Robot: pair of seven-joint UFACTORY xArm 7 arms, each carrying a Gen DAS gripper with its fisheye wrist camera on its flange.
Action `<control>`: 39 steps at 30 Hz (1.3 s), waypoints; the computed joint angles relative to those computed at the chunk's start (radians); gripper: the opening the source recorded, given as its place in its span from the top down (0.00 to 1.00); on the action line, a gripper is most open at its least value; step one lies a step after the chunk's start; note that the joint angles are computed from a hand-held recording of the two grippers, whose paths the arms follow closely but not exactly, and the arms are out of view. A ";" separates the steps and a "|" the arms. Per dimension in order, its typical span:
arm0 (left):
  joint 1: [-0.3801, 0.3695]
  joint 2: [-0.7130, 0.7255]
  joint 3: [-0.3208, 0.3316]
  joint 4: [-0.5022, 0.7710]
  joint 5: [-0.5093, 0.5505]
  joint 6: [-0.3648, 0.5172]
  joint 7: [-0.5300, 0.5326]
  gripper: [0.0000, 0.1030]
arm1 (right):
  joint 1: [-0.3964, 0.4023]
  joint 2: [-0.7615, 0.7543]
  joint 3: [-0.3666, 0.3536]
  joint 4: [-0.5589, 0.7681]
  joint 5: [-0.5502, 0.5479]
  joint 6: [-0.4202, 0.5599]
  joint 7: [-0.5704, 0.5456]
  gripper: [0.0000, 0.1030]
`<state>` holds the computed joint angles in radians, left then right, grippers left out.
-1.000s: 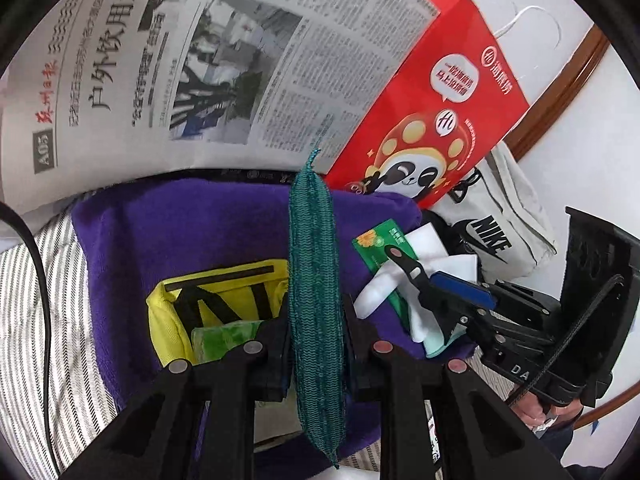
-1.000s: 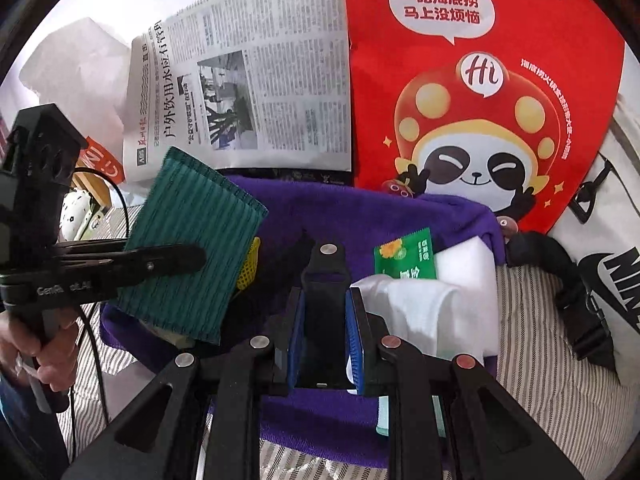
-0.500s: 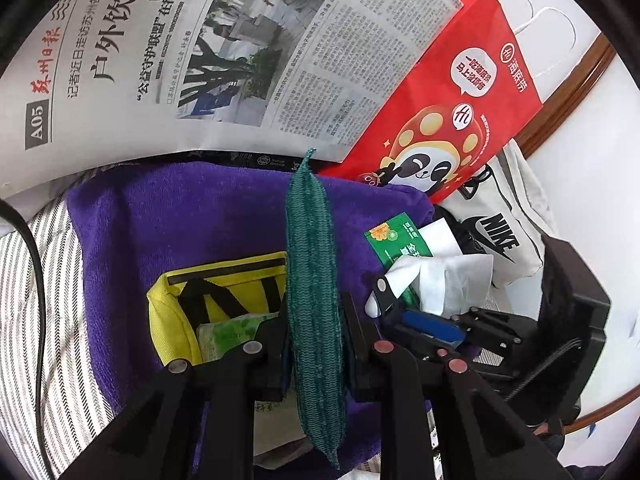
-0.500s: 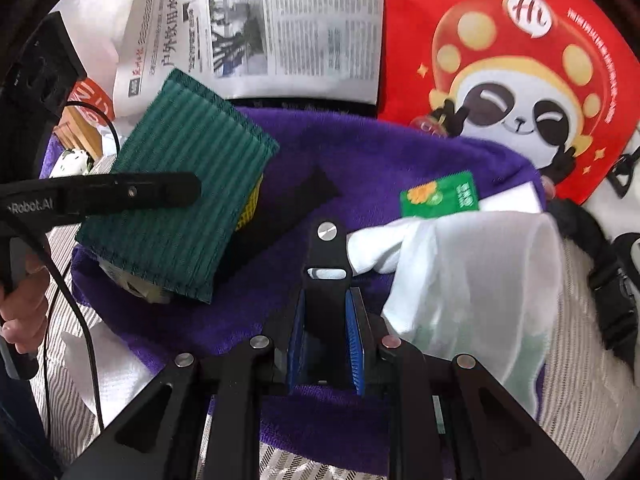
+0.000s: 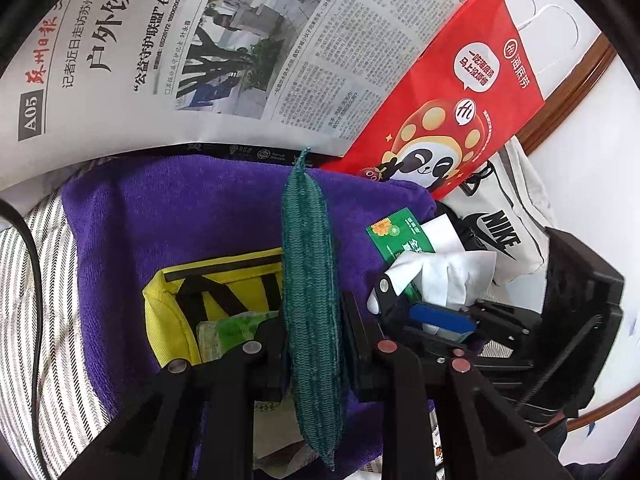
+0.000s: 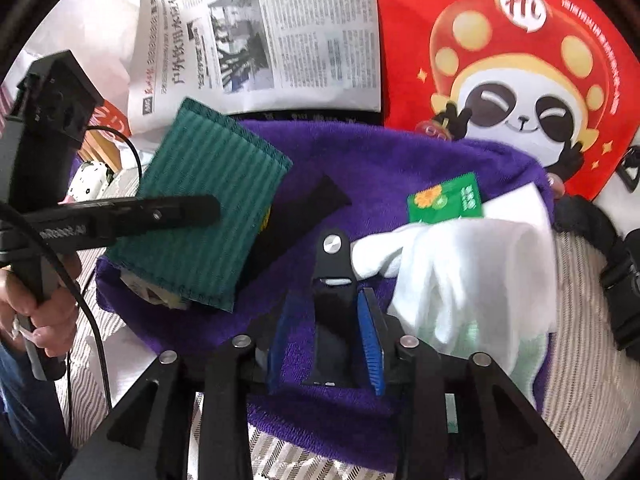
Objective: Organize soft objects
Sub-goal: 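Open the left tool to release the green striped cloth onto the towel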
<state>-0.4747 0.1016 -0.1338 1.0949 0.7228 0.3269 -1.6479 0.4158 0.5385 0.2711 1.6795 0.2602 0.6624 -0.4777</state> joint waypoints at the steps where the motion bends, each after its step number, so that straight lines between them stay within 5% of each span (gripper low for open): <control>1: 0.000 0.000 -0.001 0.000 -0.001 0.001 0.003 0.79 | 0.000 -0.004 0.000 0.000 0.000 -0.002 0.000 0.64; 9: 0.002 0.003 -0.007 0.010 -0.046 0.012 0.053 0.78 | 0.002 -0.076 -0.016 -0.043 -0.017 -0.048 0.023 0.63; 12: 0.003 0.005 -0.014 0.016 -0.095 0.024 0.108 0.71 | 0.000 -0.100 -0.016 -0.056 -0.018 -0.067 0.039 0.63; 16: -0.005 -0.006 -0.018 0.024 -0.109 0.059 0.128 0.49 | -0.009 -0.171 -0.016 -0.130 -0.013 -0.082 0.044 0.63; 23: -0.001 -0.030 -0.037 0.031 -0.145 0.132 0.170 0.46 | -0.006 -0.288 -0.037 -0.284 -0.045 -0.124 0.104 0.63; 39: -0.092 -0.007 -0.085 0.207 -0.079 0.483 0.190 0.45 | -0.028 -0.519 -0.059 -0.609 0.031 -0.126 0.077 0.61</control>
<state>-0.5663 0.0941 -0.2189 1.3022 0.6441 0.8103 -1.4576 0.3882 0.0191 0.2122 1.0709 0.2909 0.5362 -0.4004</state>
